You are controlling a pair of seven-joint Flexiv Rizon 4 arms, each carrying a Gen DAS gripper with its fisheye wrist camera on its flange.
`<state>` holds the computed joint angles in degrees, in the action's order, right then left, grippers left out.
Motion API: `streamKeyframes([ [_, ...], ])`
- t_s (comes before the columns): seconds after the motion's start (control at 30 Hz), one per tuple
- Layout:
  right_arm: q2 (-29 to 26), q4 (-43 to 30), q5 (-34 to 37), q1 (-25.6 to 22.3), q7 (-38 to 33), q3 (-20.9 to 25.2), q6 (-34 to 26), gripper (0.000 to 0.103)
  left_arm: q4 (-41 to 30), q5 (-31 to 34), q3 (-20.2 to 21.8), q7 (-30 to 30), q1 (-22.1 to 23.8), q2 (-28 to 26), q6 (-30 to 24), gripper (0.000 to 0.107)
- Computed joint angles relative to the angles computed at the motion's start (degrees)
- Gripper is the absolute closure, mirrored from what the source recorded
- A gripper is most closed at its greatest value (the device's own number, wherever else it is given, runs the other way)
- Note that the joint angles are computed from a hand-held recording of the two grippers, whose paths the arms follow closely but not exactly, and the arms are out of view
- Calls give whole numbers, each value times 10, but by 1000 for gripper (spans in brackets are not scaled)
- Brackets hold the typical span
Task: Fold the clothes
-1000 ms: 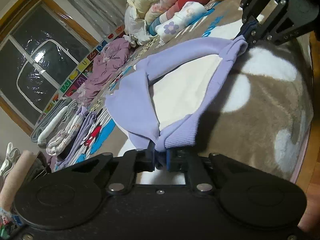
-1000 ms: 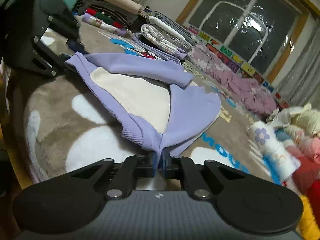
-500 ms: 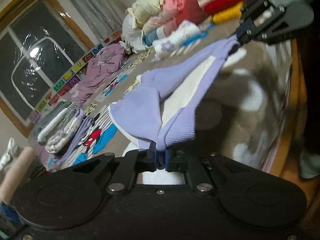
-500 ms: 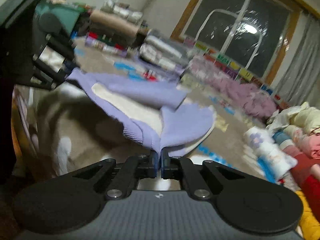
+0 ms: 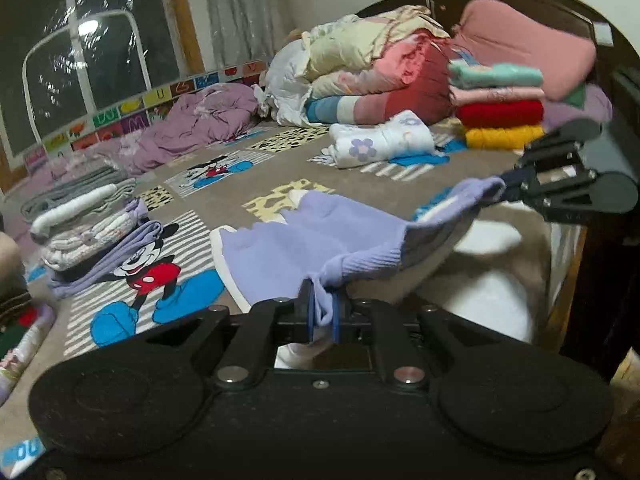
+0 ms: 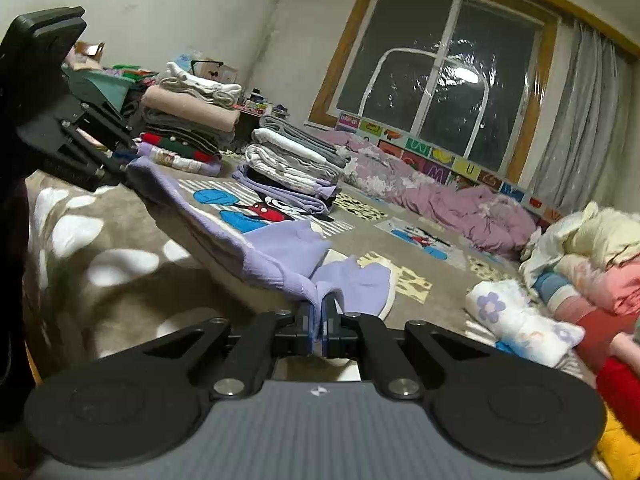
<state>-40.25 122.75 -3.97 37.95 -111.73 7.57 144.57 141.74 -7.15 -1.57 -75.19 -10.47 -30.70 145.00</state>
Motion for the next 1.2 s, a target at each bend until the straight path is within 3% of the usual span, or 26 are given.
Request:
streamKeyframes([
  [0.2,-25,-68,-87,-58,99,20,-65,97,-58,153,-63,-119,155,-4,-96,100],
  [0.3,-51,-113,-153,-99,172,38,-101,97,-99,232,-113,-188,239,-27,-139,100],
  [0.4,-86,-162,-221,-140,260,59,-125,94,-128,272,-143,-238,286,-63,-142,100],
  [0.53,-139,-221,-303,-197,397,97,-148,85,-160,314,-177,-298,337,-111,-134,79],
  [0.63,-164,-246,-334,-218,471,109,-151,73,-155,334,-181,-332,354,-117,-117,69],
  [0.7,-175,-252,-365,-232,507,114,-142,59,-150,355,-184,-354,367,-119,-98,61],
  [0.9,-203,-273,-472,-263,599,111,-110,44,-161,398,-181,-415,380,-131,-77,58],
  [1.07,-224,-305,-545,-267,667,93,-85,43,-183,401,-168,-426,354,-140,-84,58],
  [1.13,-236,-327,-584,-267,706,85,-80,46,-187,395,-163,-426,346,-141,-95,74],
  [1.2,-256,-360,-637,-276,778,83,-67,73,-190,395,-167,-433,350,-149,-94,83],
])
